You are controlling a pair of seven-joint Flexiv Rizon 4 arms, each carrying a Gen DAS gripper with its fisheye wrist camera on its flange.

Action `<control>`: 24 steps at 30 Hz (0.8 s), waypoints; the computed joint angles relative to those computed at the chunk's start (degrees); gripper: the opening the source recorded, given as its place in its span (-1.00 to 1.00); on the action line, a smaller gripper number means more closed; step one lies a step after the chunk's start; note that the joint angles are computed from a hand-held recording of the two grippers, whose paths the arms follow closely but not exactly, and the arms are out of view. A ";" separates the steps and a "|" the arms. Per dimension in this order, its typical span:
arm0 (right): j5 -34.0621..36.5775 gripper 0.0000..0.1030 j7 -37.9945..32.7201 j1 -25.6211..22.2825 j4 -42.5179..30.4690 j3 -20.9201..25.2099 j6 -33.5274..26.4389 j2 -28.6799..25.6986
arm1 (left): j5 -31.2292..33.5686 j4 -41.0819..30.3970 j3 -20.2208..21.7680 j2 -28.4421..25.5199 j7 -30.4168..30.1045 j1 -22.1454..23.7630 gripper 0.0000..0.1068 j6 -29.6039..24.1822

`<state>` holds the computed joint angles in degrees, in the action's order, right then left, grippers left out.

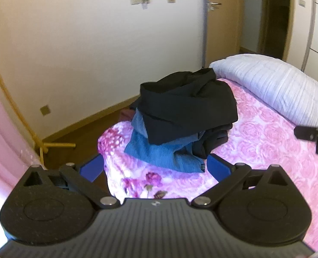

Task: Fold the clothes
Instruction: 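Move both grippers toward the black trousers on the clothes pile, then grasp the black trousers with the left gripper while the right gripper grasps another part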

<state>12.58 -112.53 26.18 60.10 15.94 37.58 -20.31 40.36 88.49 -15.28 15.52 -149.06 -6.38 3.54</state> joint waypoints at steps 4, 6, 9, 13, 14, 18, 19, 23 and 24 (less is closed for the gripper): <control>2.63 0.89 -6.78 -0.99 -1.13 1.43 5.52 -2.58 | 0.76 2.48 3.68 -0.14 9.03 0.38 0.89 7.88; 1.16 0.89 -8.85 0.07 -3.20 1.09 5.77 -4.92 | -0.02 4.05 6.25 -0.56 14.59 1.03 0.89 13.29; -1.17 0.89 -10.13 1.63 -8.00 0.61 2.49 -9.15 | -3.83 6.93 11.57 -2.29 25.32 2.79 0.89 24.58; -4.36 0.89 -8.61 4.63 -17.41 -0.97 -2.87 -16.69 | -11.08 8.76 16.59 -7.59 42.53 5.96 0.89 37.26; -5.19 0.89 -8.98 5.49 -19.73 -1.37 -3.66 -18.65 | -13.28 8.95 17.45 -9.16 47.09 6.76 0.89 39.79; -7.63 0.89 -15.70 8.95 -30.33 -2.07 -7.62 -27.31 | -27.06 9.58 20.01 -16.77 68.25 10.08 0.80 49.28; -8.10 0.89 -17.96 9.91 -32.98 -2.35 -8.49 -29.44 | -30.33 9.32 20.04 -18.29 71.97 10.81 0.71 49.87; -8.78 0.89 -26.63 13.47 -45.09 -3.87 -13.52 -38.25 | -41.63 6.71 19.54 -23.64 85.10 13.64 -0.01 47.46; -8.50 0.89 -28.77 14.01 -46.75 -4.27 -13.87 -39.60 | -43.79 5.74 19.40 -24.78 87.75 14.31 -0.19 45.99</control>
<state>4.08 -141.30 40.20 13.35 11.67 23.71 -59.91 -3.43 94.23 4.12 -9.25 -61.31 7.93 49.53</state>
